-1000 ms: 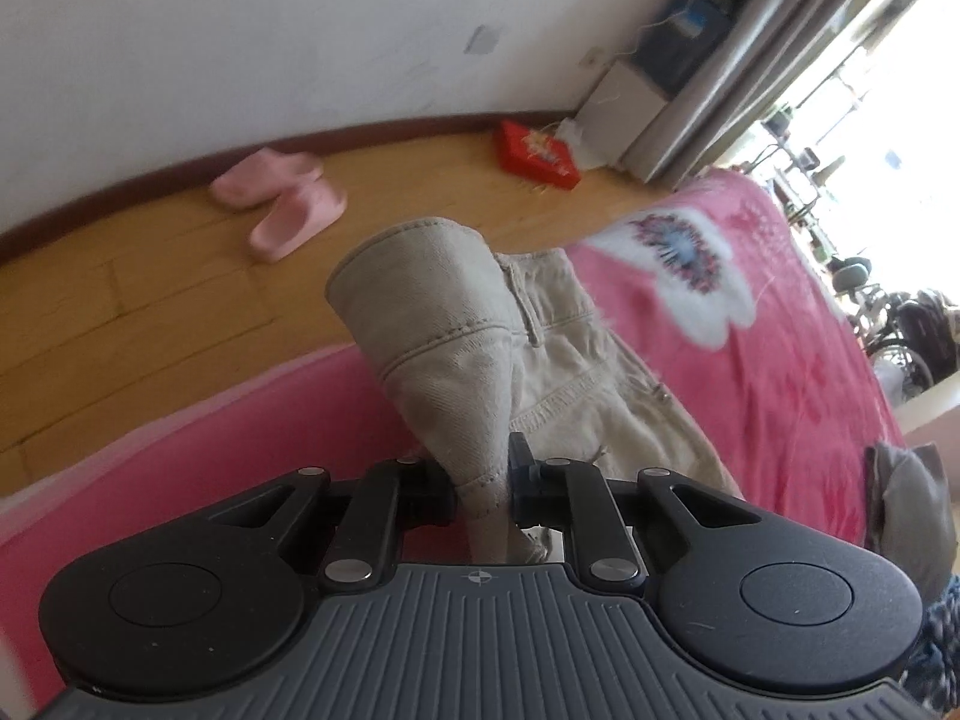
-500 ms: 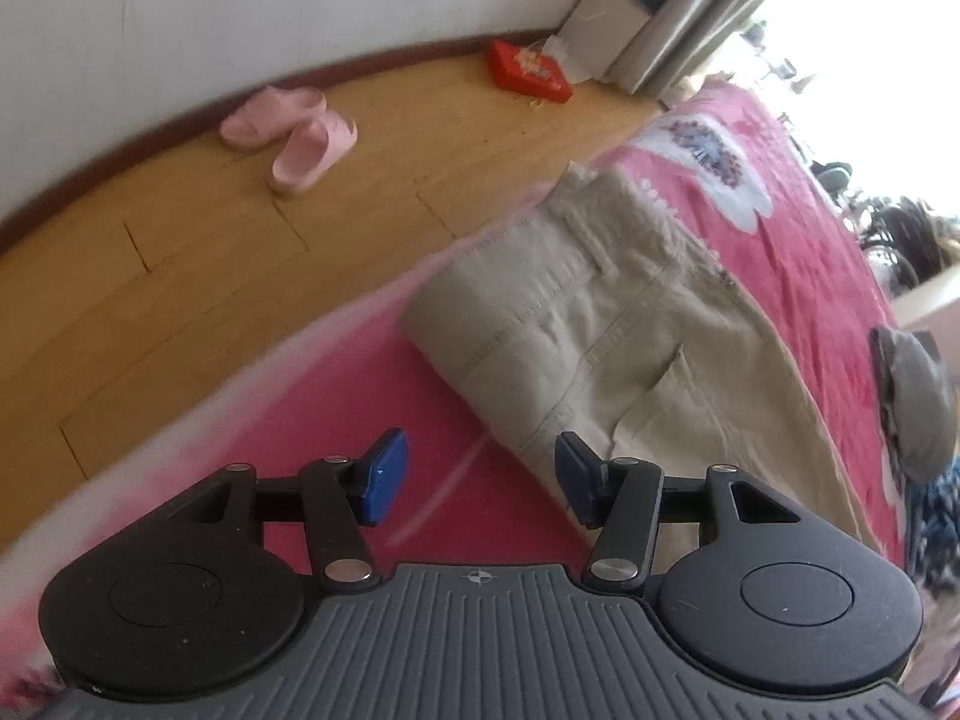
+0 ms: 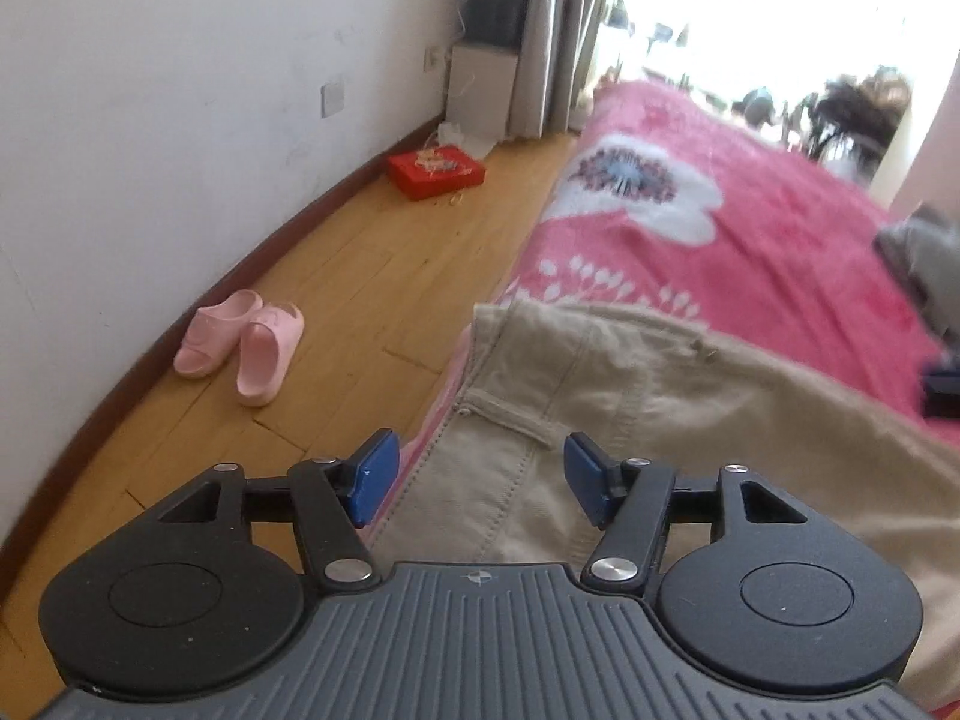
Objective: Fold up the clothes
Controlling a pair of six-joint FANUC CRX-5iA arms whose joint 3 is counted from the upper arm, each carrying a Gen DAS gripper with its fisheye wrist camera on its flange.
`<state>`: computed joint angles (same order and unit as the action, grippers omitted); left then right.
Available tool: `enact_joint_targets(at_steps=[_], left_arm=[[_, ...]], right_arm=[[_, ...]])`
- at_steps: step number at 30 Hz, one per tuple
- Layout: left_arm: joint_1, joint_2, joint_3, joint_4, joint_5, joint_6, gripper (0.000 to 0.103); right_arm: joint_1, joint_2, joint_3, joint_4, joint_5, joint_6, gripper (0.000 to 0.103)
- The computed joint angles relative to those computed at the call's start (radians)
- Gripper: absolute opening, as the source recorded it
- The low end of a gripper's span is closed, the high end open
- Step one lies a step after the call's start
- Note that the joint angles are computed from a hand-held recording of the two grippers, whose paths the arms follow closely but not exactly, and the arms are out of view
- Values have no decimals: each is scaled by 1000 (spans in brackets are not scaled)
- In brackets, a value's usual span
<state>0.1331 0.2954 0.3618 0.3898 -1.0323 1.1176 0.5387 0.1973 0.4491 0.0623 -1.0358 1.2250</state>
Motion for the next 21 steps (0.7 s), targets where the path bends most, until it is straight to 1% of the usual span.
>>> enact_joint_targets(at_steps=[2,5,7,8,9,10,11,12,14,17,19,21], left_arm=[[6,4,-2,-1,-15,-19,61],[11,2,-11,-16,-21,-34,61],[18,7,-13,-15,-34,-39,61],[22,8,-15,-10,-38,-39,61],[26,8,-20,-4,-41,-40,61],[30,6,-28,3,-37,-42,61],[31,0,-40,9,-26,-43,59],[32,-6,-52,13,-15,-42,59],[33,-20,-77,20,9,-41,53],[35,-43,-112,41,48,-45,44],[35,-58,-132,50,74,-51,43],[37,-63,-138,60,86,-52,42]], right_arm=[[-9,80,86,-38,-35,94,54],[-26,166,180,-104,-97,212,54],[-23,206,226,-117,-141,270,46],[-21,216,238,-119,-157,289,40],[-18,222,246,-120,-168,303,30],[-17,221,246,-126,-171,315,25],[-14,213,235,-124,-164,321,18],[-4,200,212,-106,-146,321,13],[17,171,156,-59,-97,317,8],[56,140,89,33,-19,293,7],[69,139,78,72,10,288,7],[68,144,88,82,20,285,7]])
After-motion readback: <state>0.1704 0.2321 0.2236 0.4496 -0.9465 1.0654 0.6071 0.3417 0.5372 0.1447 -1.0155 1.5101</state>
